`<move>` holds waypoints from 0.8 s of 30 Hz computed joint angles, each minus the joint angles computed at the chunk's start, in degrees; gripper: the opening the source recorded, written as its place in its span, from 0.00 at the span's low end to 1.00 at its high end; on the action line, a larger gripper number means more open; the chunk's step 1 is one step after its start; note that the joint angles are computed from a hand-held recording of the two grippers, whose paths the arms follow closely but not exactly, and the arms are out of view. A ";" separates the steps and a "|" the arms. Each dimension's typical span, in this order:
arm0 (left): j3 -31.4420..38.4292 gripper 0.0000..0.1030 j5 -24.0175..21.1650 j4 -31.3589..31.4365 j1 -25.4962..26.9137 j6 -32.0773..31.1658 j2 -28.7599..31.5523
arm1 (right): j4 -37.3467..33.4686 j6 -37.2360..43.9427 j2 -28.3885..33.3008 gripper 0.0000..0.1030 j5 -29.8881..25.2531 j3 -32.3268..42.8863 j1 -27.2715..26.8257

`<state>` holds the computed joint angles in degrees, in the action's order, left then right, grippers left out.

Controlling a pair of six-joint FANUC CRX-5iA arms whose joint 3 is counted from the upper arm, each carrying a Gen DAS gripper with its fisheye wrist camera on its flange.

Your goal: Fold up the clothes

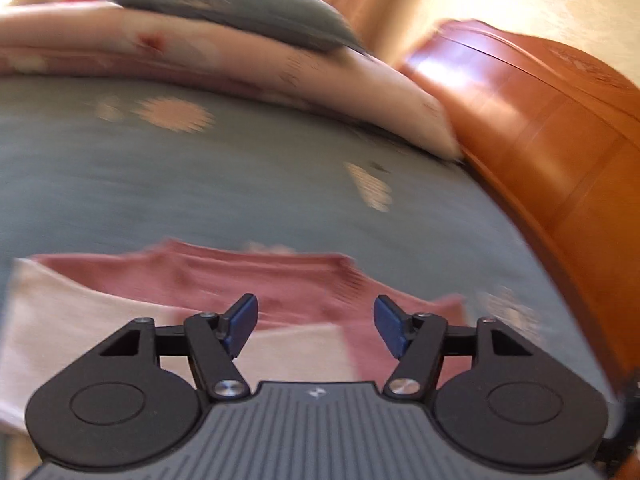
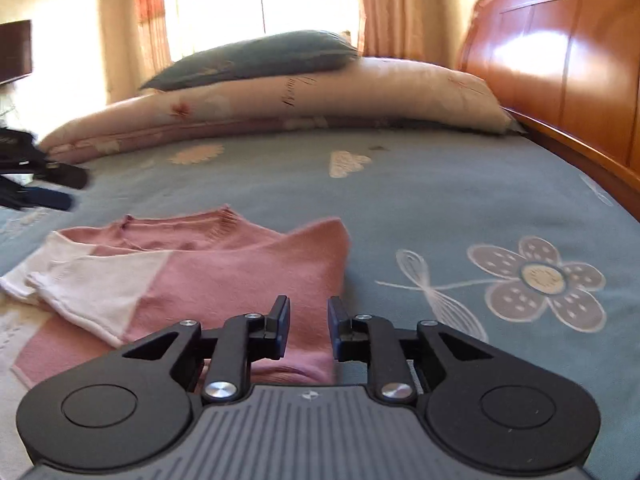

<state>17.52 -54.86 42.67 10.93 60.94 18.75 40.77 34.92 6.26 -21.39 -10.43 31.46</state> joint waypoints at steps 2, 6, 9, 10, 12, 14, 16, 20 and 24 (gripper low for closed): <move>4.07 0.65 -5.47 4.13 -1.62 -2.37 4.16 | -6.56 6.87 1.70 0.23 -3.09 3.18 1.00; 15.05 0.65 -13.11 6.89 -6.14 -2.22 13.64 | -11.83 11.00 3.30 0.24 -6.53 6.16 1.21; 22.80 0.65 -17.30 6.83 -9.01 2.03 20.33 | -14.30 12.12 3.09 0.24 -6.67 6.65 0.93; 26.23 0.65 -18.42 6.54 -9.75 3.92 22.97 | -14.93 12.52 3.10 0.24 -6.68 6.78 0.83; 29.64 0.65 -18.30 5.08 -11.05 7.42 25.91 | -15.42 13.05 3.52 0.24 -6.81 7.34 0.76; 34.41 0.65 -18.45 3.77 -11.86 11.13 29.55 | -15.16 12.84 3.71 0.24 -6.82 7.42 0.77; 35.42 0.68 -16.39 4.25 -12.33 11.66 30.96 | -14.89 12.71 3.77 0.24 -6.70 7.30 0.77; 35.93 0.73 -14.70 4.47 -12.58 13.12 31.03 | -16.45 13.68 3.39 0.25 -6.45 7.23 0.56; 29.53 0.73 -12.96 7.89 -11.88 8.48 26.99 | -17.07 14.14 3.37 0.28 -6.54 7.48 0.65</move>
<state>47.06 -67.82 50.56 -0.96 69.43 45.74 23.71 49.06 9.63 -27.93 -2.95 32.12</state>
